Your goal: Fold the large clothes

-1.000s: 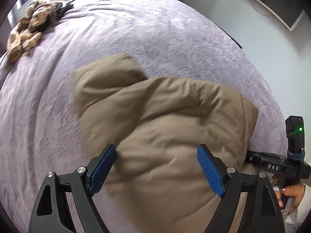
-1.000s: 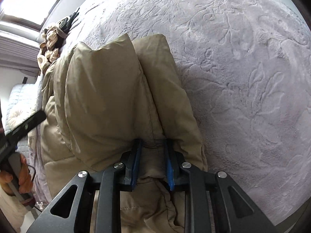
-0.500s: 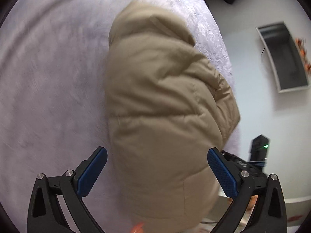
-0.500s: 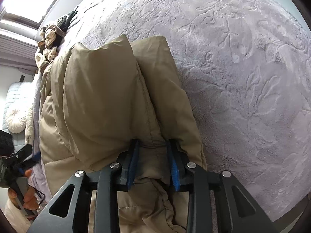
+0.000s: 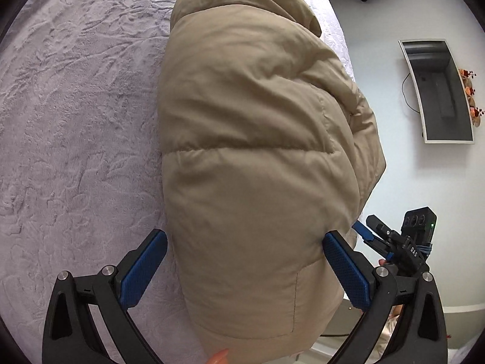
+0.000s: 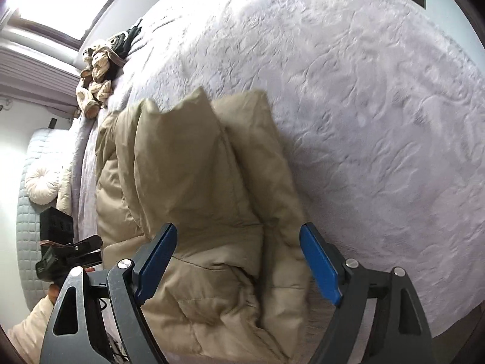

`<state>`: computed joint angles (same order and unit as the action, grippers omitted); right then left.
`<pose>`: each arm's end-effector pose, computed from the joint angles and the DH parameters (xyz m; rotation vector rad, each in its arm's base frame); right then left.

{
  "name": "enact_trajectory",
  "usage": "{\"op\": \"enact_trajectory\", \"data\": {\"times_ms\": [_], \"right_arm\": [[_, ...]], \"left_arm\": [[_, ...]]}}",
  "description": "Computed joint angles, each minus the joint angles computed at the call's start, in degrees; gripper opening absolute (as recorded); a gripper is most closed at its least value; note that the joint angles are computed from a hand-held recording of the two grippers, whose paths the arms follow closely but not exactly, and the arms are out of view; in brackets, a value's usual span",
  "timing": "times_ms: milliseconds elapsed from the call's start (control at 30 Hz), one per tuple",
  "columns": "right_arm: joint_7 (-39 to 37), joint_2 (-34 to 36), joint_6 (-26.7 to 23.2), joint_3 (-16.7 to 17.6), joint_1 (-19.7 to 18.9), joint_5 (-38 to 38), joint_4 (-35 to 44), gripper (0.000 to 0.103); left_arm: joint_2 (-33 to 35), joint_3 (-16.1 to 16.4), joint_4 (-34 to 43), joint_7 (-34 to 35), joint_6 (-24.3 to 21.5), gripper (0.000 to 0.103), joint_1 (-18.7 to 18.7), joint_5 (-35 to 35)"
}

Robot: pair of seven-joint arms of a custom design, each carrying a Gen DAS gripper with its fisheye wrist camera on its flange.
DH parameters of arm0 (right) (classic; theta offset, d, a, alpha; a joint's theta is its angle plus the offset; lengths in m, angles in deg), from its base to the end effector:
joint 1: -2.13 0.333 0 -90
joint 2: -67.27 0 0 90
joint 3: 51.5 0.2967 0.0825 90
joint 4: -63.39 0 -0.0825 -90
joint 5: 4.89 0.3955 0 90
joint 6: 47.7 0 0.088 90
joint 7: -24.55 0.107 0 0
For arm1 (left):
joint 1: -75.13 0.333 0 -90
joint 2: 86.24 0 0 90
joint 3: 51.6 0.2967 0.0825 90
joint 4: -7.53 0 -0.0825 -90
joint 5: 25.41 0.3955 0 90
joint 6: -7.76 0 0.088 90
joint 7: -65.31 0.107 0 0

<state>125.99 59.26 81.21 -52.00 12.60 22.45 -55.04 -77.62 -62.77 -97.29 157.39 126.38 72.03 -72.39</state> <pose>0.5476 0.1092 0.5070 -1.5984 2.0976 0.2245 0.5979 -0.1862 0.4516 1.8565 -1.6856 0.7164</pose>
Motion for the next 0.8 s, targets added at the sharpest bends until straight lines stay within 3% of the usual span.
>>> {"op": "enact_trajectory", "data": {"times_ms": [67,133,467,567,800], "right_arm": [[-0.87,0.05,0.22,-0.48,-0.33,0.60,-0.01,0.088],[-2.53,1.08,-0.64,-1.02,-0.58,2.42,0.61,0.102],[-13.21,7.98,-7.95,-1.42,-3.45,13.62,5.53,0.103],[-17.65,11.43,-12.27,-1.30,-4.93,18.27,8.56,0.103],[-22.33,18.91,-18.16,0.84,-7.40,21.66,14.08,0.103]], "left_arm": [[0.01,-0.04,-0.16,0.52,-0.17,0.103,0.07,-0.37],[-0.09,0.05,-0.37,1.48,-1.00,0.103,0.41,-1.26],[1.52,0.48,-0.80,8.26,-5.06,0.103,3.32,-8.98],[2.23,0.56,-0.56,9.48,-5.74,0.103,3.66,-9.35],[4.95,-0.53,-0.08,10.56,-4.49,0.103,3.87,-12.39]]}}
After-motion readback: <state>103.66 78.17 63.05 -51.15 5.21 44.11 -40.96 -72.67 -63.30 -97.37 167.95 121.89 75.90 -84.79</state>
